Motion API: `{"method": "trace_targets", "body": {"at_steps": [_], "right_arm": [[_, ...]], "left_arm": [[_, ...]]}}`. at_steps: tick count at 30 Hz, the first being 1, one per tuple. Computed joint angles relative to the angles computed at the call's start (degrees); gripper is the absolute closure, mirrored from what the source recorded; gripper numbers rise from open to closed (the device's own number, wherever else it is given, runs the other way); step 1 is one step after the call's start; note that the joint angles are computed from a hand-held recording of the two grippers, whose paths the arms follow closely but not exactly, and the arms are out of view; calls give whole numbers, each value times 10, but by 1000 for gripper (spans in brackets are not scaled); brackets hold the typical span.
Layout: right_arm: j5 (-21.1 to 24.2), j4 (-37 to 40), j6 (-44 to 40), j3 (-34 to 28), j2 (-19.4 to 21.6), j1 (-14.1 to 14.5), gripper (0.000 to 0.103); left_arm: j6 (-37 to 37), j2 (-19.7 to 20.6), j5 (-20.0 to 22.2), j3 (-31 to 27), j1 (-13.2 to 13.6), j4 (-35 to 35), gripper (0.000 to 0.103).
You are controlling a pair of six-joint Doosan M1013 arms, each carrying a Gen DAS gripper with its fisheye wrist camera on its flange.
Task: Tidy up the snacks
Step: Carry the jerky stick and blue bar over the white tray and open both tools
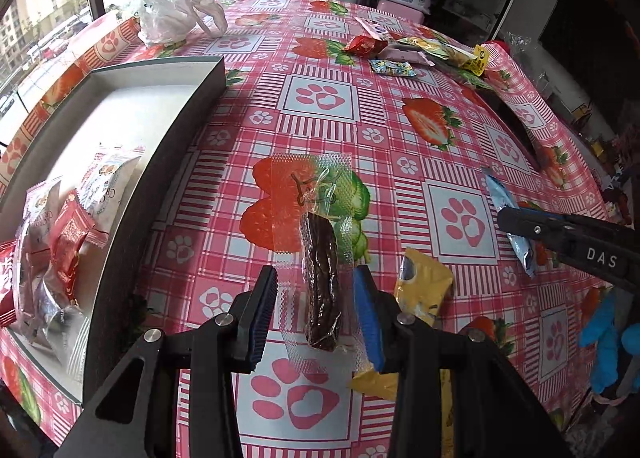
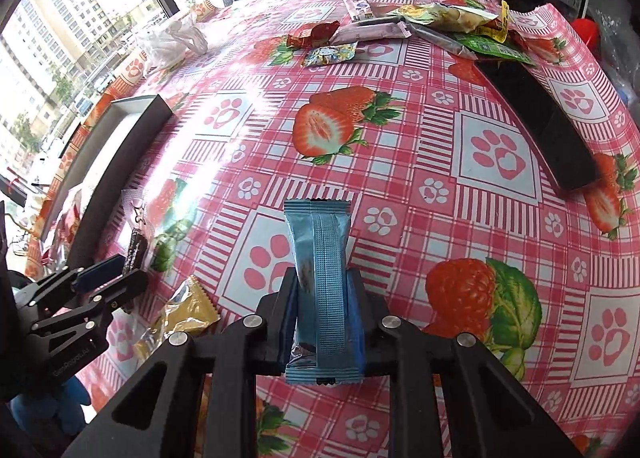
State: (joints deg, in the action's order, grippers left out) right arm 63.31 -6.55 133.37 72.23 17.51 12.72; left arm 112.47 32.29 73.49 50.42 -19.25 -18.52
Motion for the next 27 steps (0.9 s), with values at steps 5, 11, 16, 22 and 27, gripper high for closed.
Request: {"method": "trace_targets", "body": {"at_steps": [5, 11, 16, 22, 27], "right_arm": [[-6, -4, -13, -23, -3, 14, 79], [-12, 28, -57, -85, 27, 32, 79], [-4, 56, -107, -153, 72, 49, 79], [5, 87, -145, -253, 138, 64, 79], [45, 85, -182, -367, 210, 79, 79]], "left_arm": [[14, -17, -15, 2, 16, -36, 60], [16, -22, -39, -18, 42, -44, 60], [-12, -11, -64, -37, 63, -12, 60], [-46, 11, -67, -61, 86, 13, 60], [-65, 32, -59, -84, 95, 25, 60]]}}
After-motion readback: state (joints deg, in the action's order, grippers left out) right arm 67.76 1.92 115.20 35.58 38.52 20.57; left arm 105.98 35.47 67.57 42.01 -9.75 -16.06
